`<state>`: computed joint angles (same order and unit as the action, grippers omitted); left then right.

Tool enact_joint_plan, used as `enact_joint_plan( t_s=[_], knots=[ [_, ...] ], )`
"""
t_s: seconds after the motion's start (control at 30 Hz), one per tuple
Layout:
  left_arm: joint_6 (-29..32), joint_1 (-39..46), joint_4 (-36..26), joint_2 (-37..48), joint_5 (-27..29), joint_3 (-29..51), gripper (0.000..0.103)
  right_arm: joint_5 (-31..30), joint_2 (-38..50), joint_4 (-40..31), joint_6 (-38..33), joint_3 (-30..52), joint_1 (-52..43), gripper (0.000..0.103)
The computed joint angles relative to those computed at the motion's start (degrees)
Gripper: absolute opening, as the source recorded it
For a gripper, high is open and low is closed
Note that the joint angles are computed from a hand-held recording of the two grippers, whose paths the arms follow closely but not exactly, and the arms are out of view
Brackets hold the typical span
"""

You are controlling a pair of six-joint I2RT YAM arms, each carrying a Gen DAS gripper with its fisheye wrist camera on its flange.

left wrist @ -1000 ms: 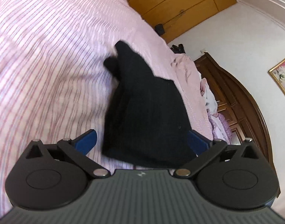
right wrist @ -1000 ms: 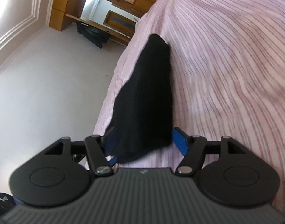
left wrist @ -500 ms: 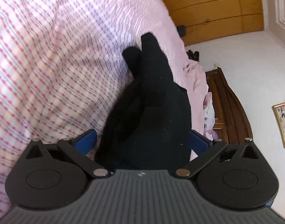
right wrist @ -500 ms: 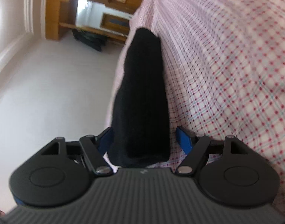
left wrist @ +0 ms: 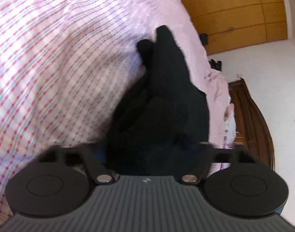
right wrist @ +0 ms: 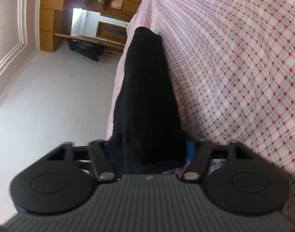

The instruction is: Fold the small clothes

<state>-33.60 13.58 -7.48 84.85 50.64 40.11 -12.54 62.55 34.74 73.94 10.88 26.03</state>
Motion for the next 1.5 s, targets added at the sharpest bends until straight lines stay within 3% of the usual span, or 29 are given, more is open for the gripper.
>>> enact_joint_plan(
  t_s=[0.1, 0.17, 0.3, 0.43, 0.6, 0.77, 0.9, 0.97, 1.1, 1.23, 1.27, 1.3, 1.4, 1.43, 1.5],
  knots=[
    [-4.07, 0.36, 4.39, -0.34, 0.7, -2.86, 0.034, 0.66, 1.65, 4.41, 2.87, -2.21, -0.08, 0.033],
    [-5.55, 0.09, 7.23, -1.8, 0.51, -4.72, 0.027, 2.74, -0.32, -0.26, 0.94, -0.82, 1.03, 0.03],
    [-7.57, -0.4, 10.36, -6.3, -0.06, -7.97, 0.023, 5.93, -5.41, -5.28, -2.7, 0.05, 3.69, 0.025],
    [-6.26, 2.8, 5.81, -10.62, 3.55, -9.22, 0.023, 7.83, -13.19, -11.09, -1.6, -0.62, 6.21, 0.025],
    [4.64, 8.96, -9.09, -18.18, 8.61, -9.58, 0.023, 18.63, -28.6, -26.2, 2.82, -1.99, 18.3, 0.025],
    [27.0, 18.3, -31.15, -21.24, 13.97, -8.06, 0.021, 34.73, -44.92, -43.8, 8.89, -1.96, 34.77, 0.025],
    [43.73, 26.13, -46.15, -19.33, 17.12, -6.49, 0.02, 47.97, -48.29, -51.89, 14.71, -0.76, 49.4, 0.025],
    [46.71, 26.82, -48.09, -20.44, 16.63, -6.64, 0.02, 55.08, -47.2, -55.16, 18.71, 0.11, 57.67, 0.025],
    [46.2, 25.8, -46.24, -22.16, 16.72, -8.33, 0.019, 60.88, -46.6, -57.07, 23.37, -0.52, 63.85, 0.025],
    [43.65, 24.28, -43.26, -24.18, 16.89, -9.56, 0.018, 59.69, -53.86, -58.1, 20.0, -3.64, 63.77, 0.026],
    [48.38, 26.06, -46.25, -22.48, 17.31, -9.22, 0.018, 58.5, -56.55, -58.63, 19.27, -4.5, 62.59, 0.026],
    [47.99, 26.04, -45.72, -22.48, 17.36, -9.38, 0.017, 58.4, -57.75, -59.13, 19.36, -4.77, 62.58, 0.026],
    [45.18, 26.27, -44.15, -25.39, 17.16, -10.59, 0.014, 59.28, -56.96, -59.86, 18.18, -3.21, 63.34, 0.026],
    [44.99, 26.53, -44.55, -26.31, 17.0, -10.9, 0.014, 61.24, -56.5, -60.32, 18.53, -2.67, 65.42, 0.026],
    [50.98, 28.9, -50.22, -25.68, 17.33, -10.29, 0.014, 66.32, -54.71, -62.94, 22.23, -0.6, 71.04, 0.025]
  ],
)
